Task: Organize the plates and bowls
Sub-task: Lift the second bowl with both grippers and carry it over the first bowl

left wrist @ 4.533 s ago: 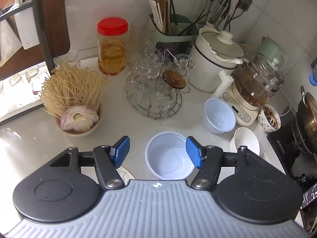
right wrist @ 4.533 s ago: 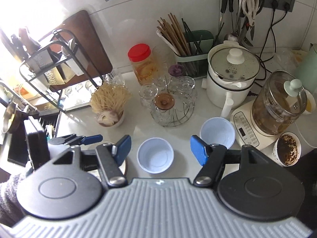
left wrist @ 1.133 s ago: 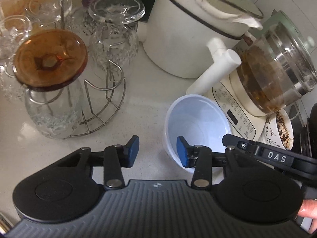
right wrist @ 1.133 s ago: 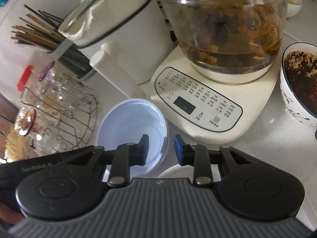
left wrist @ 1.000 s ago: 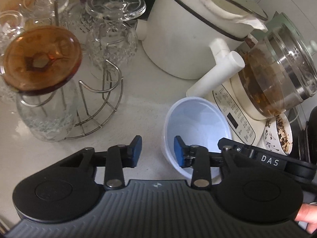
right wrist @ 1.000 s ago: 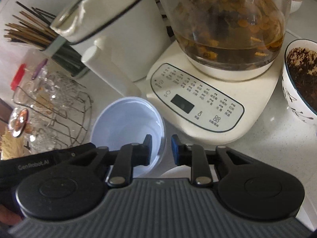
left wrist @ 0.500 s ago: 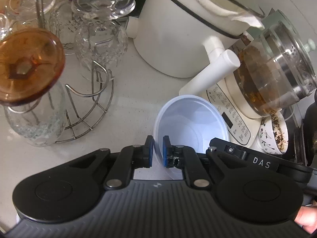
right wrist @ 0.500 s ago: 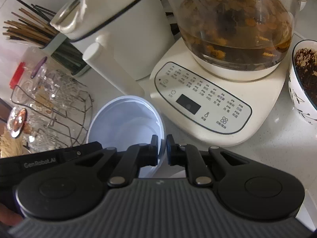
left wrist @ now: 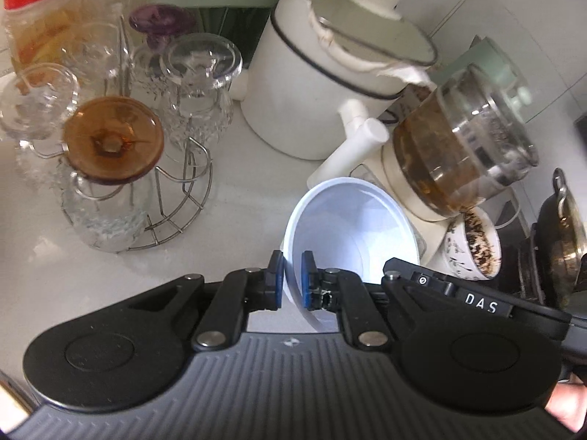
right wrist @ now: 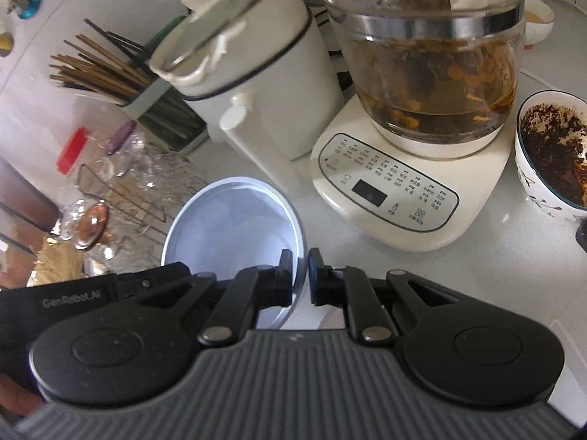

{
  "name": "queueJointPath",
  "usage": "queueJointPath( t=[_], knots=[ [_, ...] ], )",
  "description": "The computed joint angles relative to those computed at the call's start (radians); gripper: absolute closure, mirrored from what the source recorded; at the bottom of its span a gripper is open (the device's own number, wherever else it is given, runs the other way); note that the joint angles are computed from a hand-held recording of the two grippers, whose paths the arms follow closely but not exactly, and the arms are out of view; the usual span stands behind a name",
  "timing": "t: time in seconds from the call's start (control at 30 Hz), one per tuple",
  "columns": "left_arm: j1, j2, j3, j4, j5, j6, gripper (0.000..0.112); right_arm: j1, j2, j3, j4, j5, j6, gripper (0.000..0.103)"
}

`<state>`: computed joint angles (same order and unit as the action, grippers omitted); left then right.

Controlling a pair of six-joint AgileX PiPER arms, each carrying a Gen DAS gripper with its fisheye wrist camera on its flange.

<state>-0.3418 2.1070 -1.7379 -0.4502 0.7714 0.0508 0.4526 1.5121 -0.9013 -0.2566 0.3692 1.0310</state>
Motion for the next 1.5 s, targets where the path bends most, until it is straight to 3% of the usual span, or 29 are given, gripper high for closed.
queueJointPath(
  t=[0.53,0.73,1.0,1.5],
  knots=[
    [0.071,-0.334,0.316,-0.111,-0.088,0.138,0.101,0.280,-0.128,-0.028,-0.423,0.166,0.558,0.092],
    [0.115,-0.406,0.377,-0.146,-0.081,0.203,0.101,0.366,-0.131,-0.050,-0.526,0.219,0.683,0.092],
    [0.186,-0.479,0.471,-0.167,-0.098,0.248,0.101,0.398,-0.066,-0.107,-0.520,0.184,0.664,0.092],
    [0.309,-0.455,0.603,-0.207,-0.113,0.321,0.101,0.375,0.129,-0.213,-0.236,0.106,0.385,0.090]
  ],
)
